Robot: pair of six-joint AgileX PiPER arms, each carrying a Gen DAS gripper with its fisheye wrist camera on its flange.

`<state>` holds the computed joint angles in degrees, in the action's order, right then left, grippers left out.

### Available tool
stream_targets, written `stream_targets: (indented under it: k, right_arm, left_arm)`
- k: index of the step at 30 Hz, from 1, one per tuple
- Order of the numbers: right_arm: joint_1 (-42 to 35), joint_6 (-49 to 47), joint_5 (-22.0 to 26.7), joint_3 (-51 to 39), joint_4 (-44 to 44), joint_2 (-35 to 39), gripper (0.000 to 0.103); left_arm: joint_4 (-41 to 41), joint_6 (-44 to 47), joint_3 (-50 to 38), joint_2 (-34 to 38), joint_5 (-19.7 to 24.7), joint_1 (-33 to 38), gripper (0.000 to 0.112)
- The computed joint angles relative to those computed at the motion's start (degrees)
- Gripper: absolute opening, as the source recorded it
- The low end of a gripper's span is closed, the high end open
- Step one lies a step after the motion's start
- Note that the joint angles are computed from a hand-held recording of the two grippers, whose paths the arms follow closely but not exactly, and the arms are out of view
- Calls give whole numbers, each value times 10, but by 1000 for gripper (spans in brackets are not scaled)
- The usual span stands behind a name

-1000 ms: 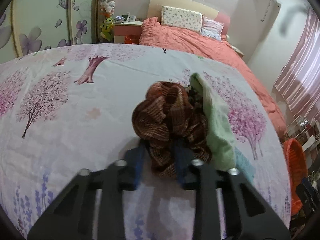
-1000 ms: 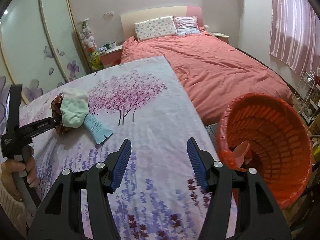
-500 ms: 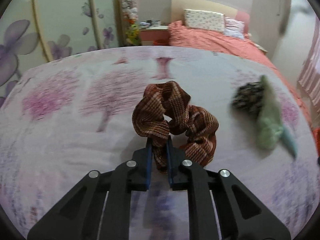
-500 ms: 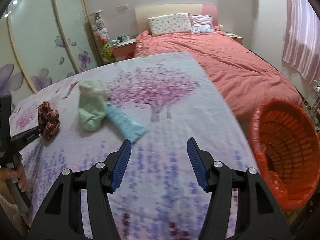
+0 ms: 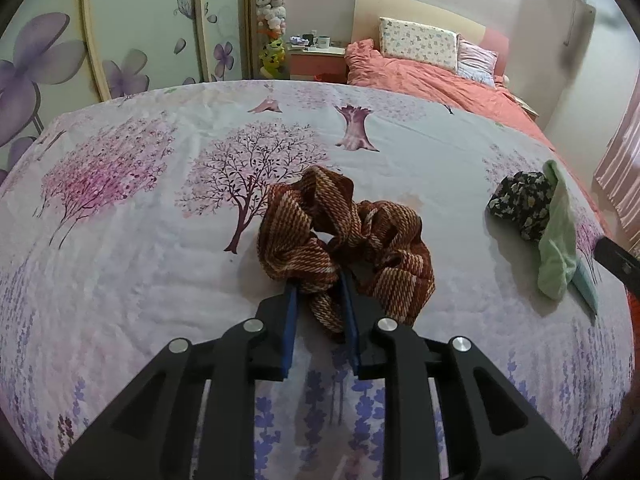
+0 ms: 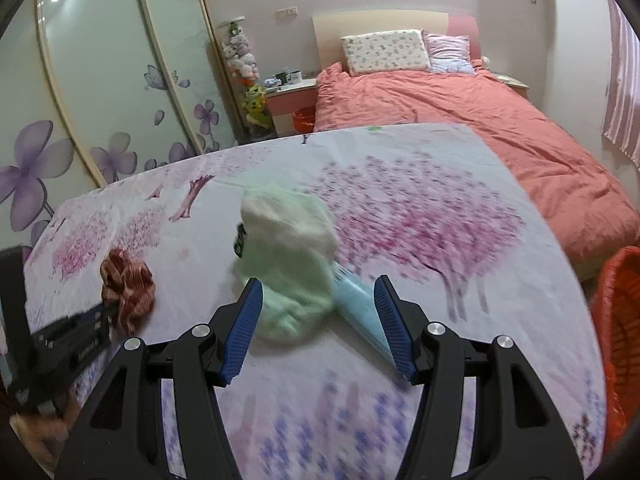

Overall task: Collect trash
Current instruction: 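Grasp the brown plaid scrunchie with the left tool while the right tool grasps the mint-green sock, then carry the scrunchie with the left tool while the right tool carries the sock to the basket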

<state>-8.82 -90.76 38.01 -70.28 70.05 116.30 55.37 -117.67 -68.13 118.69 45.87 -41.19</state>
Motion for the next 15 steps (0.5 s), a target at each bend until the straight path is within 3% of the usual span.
stream_targets:
  k: [8, 11, 13, 15]
  right_arm:
    - [58, 42, -66, -24, -24, 30, 57]
    - [72, -23, -111, 0, 22, 21, 40]
    - [71, -43, -115, 6, 33, 18, 22]
    - [62, -29, -101, 2, 22, 19, 11]
  left_arm:
    - [2, -1, 3, -1, -3, 1, 23]
    - [1, -1, 3, -2, -3, 1, 23]
    - [2, -3, 4, -3, -4, 1, 23]
    - [4, -7, 6, -4, -6, 1, 23]
